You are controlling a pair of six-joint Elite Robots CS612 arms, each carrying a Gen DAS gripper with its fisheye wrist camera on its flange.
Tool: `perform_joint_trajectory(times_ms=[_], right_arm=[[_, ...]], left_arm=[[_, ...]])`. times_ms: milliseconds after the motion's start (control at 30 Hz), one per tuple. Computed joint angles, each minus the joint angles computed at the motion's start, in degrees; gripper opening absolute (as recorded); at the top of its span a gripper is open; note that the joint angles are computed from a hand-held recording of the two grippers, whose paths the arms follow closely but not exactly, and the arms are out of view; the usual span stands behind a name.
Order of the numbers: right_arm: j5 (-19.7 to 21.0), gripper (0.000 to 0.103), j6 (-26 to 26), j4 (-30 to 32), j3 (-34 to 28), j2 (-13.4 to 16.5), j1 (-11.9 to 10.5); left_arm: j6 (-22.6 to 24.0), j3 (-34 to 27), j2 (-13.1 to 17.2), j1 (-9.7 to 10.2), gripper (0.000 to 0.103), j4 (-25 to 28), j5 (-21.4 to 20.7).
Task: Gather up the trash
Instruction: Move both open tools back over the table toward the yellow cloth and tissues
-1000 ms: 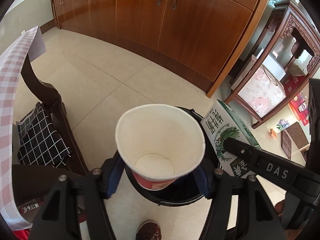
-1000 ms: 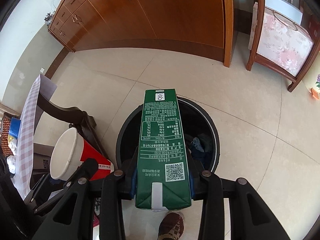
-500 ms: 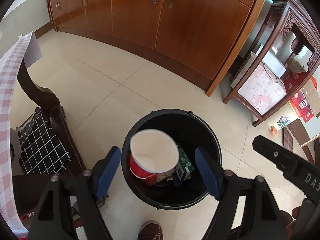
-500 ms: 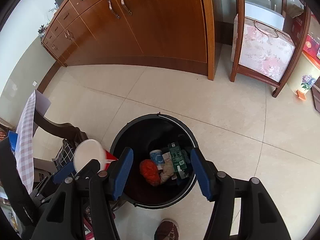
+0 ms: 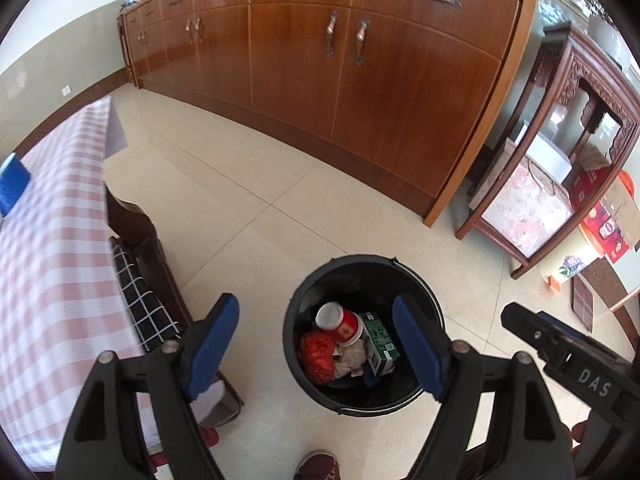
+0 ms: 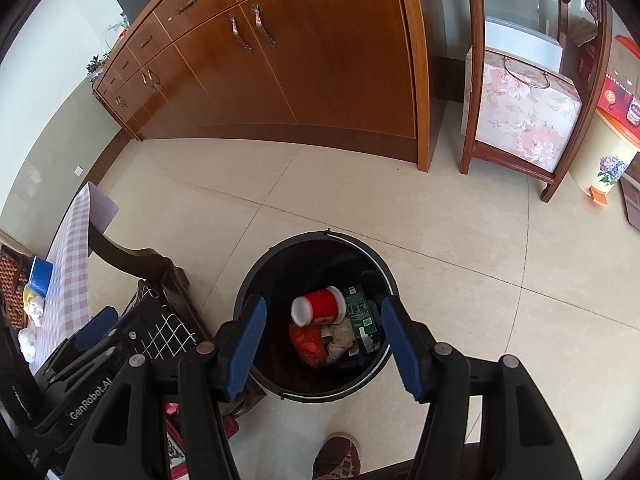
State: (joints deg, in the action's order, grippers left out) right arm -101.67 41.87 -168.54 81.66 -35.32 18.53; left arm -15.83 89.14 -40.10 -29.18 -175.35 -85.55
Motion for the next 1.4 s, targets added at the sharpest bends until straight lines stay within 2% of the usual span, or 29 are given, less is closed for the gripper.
perform_joint_trajectory(times_ms=[300,533,733,1167,1400], right_arm=[[-0.45,0.066,-6.73,-2.37,-3.87,0.50,2.95],[2.84,0.068,-12.57,-2.24,-10.40,2.83,5.25],[5.62,0.073,-16.78,-0.80,-17.03,5.54,7.14],[11.42,0.075,-23.86,8.76,-35.40,14.29,10.74],[13.65,0.075,-26.50,16.82,-49.84,21.43,11.96]], left_arm=[[-3.70,6.10,-4.32,2.30,0.081,-6.49,4.92],[-7.22,9.68,-6.80,4.80,0.081,-8.82,10.16],[-10.00,12.00,-8.35,7.37,0.081,-9.85,13.89],[-16.04,14.67,-9.40,12.37,0.081,-9.93,18.78],[-18.44,13.87,-8.63,15.05,0.081,-9.37,19.37]])
